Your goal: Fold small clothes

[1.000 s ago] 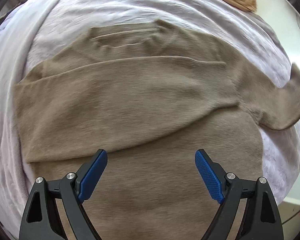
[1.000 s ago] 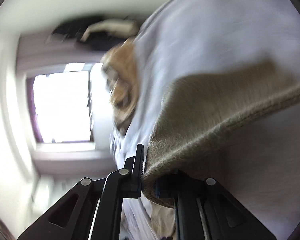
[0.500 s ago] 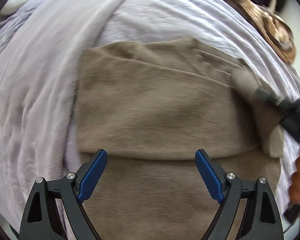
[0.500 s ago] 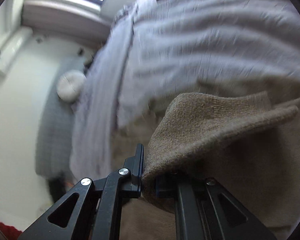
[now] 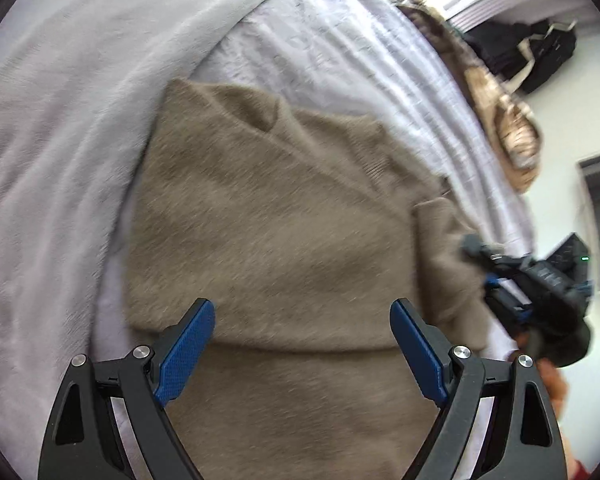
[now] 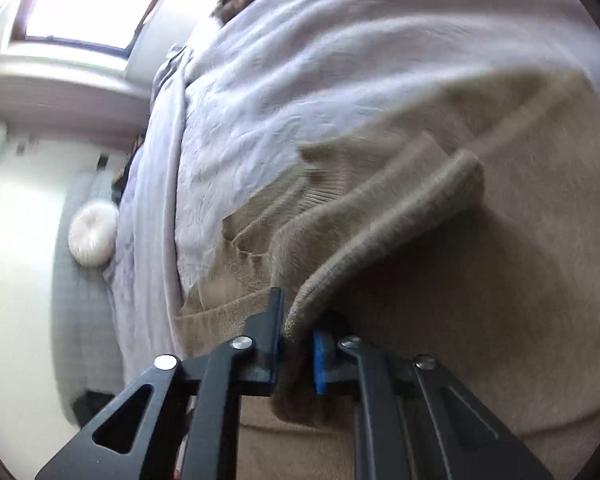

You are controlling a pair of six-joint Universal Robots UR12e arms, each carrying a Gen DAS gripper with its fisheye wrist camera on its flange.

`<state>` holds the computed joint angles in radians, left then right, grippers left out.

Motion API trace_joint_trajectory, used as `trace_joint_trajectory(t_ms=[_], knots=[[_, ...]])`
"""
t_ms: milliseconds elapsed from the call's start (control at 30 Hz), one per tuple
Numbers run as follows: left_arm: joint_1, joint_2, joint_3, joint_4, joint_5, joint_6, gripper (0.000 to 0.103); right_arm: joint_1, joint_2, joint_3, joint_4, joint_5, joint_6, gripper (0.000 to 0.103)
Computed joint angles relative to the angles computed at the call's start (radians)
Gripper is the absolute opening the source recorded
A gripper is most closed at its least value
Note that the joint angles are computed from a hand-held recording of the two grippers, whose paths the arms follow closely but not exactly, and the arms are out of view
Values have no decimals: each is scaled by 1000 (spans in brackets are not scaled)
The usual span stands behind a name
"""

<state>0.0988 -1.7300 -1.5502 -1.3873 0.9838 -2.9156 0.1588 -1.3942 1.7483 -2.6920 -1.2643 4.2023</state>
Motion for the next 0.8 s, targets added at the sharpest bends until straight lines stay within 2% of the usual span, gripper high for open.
trace_joint_trajectory(t_ms=[100,200,233,367,433,533,600,700,800], knots=[[17,-31,25,-47,-97,2,90,22,43,-81,73,41,-193,12],[32,-62,39,-109,-206,-9,90,64,93,-178,196,71,-413,13],[35,-71,43,-127,-233,-15,90,71,97,-187,225,74,-458,16],[30,-89,49,-155,-261,-6,90,116,136,-272,413,63,-639,22],[25,-93,53,-165,-255,2,90,126,141,-288,467,70,-672,29],[15,-100,62,-166,-229,-2,90,115,107,-242,445,94,-619,33],[9,-102,66,-161,-215,-8,90,100,73,-186,397,103,-524,35],[-5,-106,77,-152,-185,-7,90,65,-30,-37,280,115,-293,37],[-14,-111,84,-140,-160,-6,90,27,-137,112,174,80,-34,38]])
